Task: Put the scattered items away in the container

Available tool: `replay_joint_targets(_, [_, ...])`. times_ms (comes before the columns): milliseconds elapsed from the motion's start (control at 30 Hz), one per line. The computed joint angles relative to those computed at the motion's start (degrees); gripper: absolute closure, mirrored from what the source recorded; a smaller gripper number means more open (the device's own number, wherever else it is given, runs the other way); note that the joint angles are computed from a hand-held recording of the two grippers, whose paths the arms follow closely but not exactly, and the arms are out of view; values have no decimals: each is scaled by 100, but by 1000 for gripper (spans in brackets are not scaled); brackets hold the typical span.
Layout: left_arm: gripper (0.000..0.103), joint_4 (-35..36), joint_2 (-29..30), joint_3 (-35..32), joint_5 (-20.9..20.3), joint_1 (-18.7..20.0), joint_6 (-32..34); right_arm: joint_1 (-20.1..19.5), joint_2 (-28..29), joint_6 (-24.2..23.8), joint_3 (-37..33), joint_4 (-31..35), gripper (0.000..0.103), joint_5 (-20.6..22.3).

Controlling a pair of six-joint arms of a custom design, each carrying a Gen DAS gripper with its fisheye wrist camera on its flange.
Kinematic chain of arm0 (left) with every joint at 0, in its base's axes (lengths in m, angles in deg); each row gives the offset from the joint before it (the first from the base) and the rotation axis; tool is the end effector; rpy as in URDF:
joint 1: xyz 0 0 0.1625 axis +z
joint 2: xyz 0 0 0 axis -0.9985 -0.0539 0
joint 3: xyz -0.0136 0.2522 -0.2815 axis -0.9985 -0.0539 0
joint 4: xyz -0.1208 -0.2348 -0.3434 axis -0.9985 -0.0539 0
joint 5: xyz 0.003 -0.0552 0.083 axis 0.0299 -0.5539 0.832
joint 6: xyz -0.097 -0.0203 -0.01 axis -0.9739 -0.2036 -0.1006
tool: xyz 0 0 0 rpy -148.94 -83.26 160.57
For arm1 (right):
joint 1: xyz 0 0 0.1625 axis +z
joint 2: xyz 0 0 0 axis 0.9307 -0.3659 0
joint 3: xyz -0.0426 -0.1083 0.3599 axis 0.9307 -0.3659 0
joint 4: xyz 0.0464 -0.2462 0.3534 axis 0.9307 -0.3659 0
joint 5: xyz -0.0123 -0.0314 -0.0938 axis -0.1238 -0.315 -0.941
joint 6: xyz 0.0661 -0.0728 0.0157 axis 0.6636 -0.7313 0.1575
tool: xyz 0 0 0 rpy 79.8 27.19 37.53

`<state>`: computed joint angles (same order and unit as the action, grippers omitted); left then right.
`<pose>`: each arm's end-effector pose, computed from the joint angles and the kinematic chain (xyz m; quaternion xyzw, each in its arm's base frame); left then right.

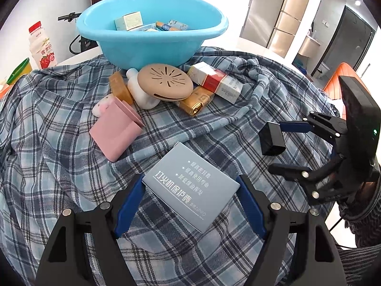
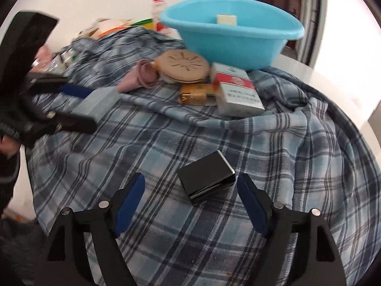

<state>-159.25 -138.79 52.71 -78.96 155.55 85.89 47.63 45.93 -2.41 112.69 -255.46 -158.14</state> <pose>-0.0006 -0.4674 0.2138 0.4315 0.8794 -0.0586 0.1925 0.2354 -0.3232 -0.1003 0.2258 -0.8884 0.2550 0.3077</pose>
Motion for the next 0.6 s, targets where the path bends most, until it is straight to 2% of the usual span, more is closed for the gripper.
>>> replay_joint_targets(33, [23, -2, -5, -2, 0, 3, -3, 20, 24, -17, -8, -2, 25, -102])
replay_joint_targets(100, [23, -1, -6, -9, -10, 5, -17, 18, 27, 55, -9, 106, 36, -213])
replay_joint_targets(167, [23, 18, 0, -14, -27, 2, -16, 42, 116, 43, -90, 96, 58, -438])
replay_joint_targets(200, [23, 28, -1, -11, -29, -6, -10, 63, 199, -30, -173, 30, 61, -596])
replay_joint_targets(300, [23, 51, -34, 17, -46, -35, 25, 42, 319, -379, -261, -242, 62, -629])
replay_joint_targets(400, [23, 76, -70, 29, -77, -40, 59, -51, 377, -717, -315, -478, 51, -526])
replay_joint_targets(600, [23, 83, -60, 1, -109, -5, 4, -255, 263, -843, -309, -627, 49, -85])
